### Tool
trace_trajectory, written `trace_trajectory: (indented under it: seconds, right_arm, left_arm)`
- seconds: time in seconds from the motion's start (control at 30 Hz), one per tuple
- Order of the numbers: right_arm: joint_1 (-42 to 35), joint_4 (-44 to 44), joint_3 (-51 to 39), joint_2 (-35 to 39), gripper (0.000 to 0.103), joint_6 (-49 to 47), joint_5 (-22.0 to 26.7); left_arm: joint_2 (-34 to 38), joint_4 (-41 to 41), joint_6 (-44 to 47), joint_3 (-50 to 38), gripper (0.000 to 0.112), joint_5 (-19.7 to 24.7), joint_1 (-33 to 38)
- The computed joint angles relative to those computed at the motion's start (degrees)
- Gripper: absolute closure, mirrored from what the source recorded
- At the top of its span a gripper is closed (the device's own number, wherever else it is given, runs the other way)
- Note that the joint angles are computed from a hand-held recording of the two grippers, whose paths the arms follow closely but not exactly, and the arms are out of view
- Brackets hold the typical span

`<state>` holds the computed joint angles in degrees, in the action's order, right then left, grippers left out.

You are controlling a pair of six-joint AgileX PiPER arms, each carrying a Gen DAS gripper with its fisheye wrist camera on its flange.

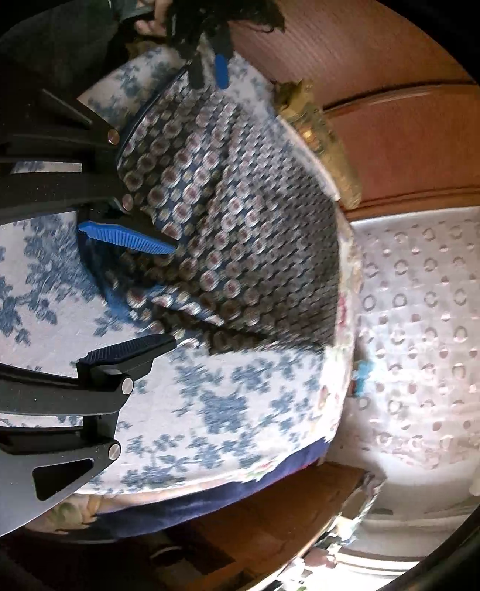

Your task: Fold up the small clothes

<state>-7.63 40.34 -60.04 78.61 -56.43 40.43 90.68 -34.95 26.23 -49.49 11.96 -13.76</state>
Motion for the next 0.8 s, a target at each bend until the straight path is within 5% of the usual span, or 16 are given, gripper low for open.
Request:
trace_trajectory:
  seconds: [0.17, 0.23, 0.3, 0.53, 0.8]
  right_arm:
    - [1.9, 1.9, 0.3, -0.6, 0.055, -2.3, 0.9]
    - [3.6, 2.1, 1.0, -0.7, 0.052, -2.6, 0.5]
    - [4.6, 2.5, 1.6, -0.1, 0.051, -3.5, 0.3]
    - [5.1, 4.2, 1.8, 1.7, 0.050, -5.9, 2.8]
    - [6.3, 6.3, 3.2, -1.3, 0.046, -8.0, 4.6]
  left_arm:
    - [-0.5, -8.3, 8.2, 0.6, 0.077, 1.4, 0.4]
    - [-0.5, -12.9, 12.4, 0.5, 0.099, 3.1, 1.1]
    - [-0.8, -15.4, 14.2, 0.3, 0.108, 3.8, 1.4]
    - [-4.2, -15.1, 13.6, -4.8, 0.110, 3.3, 0.9]
    - [1.0, -7.8, 7.4, -17.8, 0.110, 4.3, 0.3]
